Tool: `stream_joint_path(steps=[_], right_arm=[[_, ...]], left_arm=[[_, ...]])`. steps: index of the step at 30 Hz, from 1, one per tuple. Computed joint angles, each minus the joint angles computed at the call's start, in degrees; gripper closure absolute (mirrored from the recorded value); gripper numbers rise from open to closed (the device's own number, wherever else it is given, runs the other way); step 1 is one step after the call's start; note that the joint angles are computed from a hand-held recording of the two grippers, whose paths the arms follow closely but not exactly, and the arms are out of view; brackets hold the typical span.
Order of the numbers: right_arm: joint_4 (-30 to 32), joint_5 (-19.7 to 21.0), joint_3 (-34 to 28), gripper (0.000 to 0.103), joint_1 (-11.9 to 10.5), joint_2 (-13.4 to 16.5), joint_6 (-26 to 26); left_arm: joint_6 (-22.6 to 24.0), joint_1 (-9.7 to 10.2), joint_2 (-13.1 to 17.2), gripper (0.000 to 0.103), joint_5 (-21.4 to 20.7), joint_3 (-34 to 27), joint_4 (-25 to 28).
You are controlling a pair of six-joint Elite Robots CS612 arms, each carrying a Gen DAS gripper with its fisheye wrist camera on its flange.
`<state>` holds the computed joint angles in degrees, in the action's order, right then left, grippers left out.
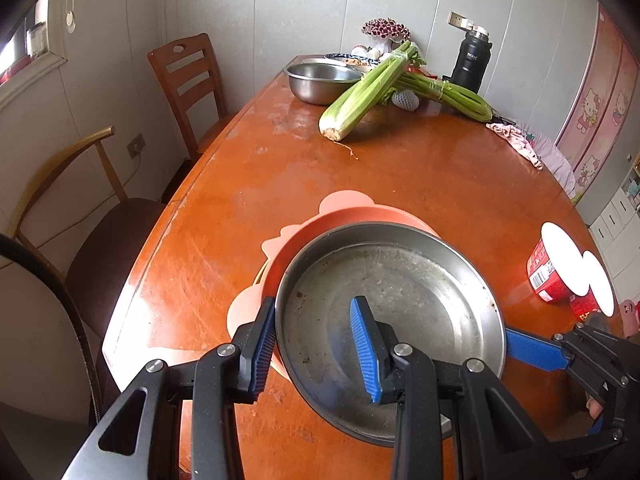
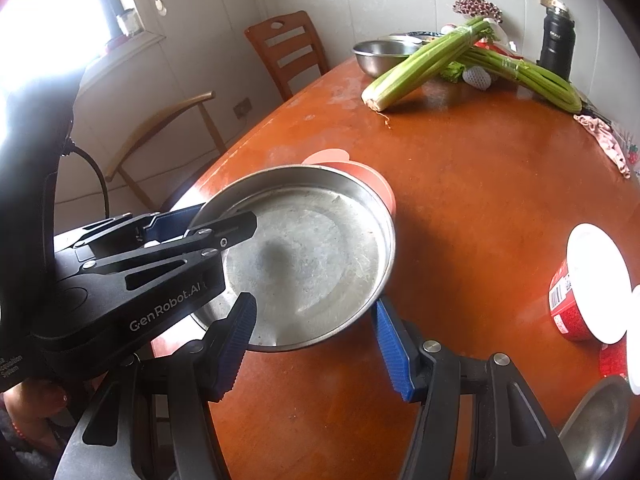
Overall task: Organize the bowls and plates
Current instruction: 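Lift and carry the silver plate over the orange plate with the left gripper, then lower the silver plate onto the orange plate and open the left gripper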
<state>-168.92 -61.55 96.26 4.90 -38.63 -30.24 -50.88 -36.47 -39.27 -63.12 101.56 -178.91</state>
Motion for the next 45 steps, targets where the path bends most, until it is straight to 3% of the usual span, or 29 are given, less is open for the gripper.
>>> stream_joint_path(steps=[24,45], right_arm=[[0.8,-1.8,-1.5,0.041,0.8,0.9,-0.4],[-1.5,-5.1,-4.6,0.041,2.1,3.9,1.0]], left_arm=[[-1.2,1.09,1.4,0.067,-1.9,-0.7,-0.7],[-0.3,1.74,2.2,0.066,-1.7,-1.4,-1.8]])
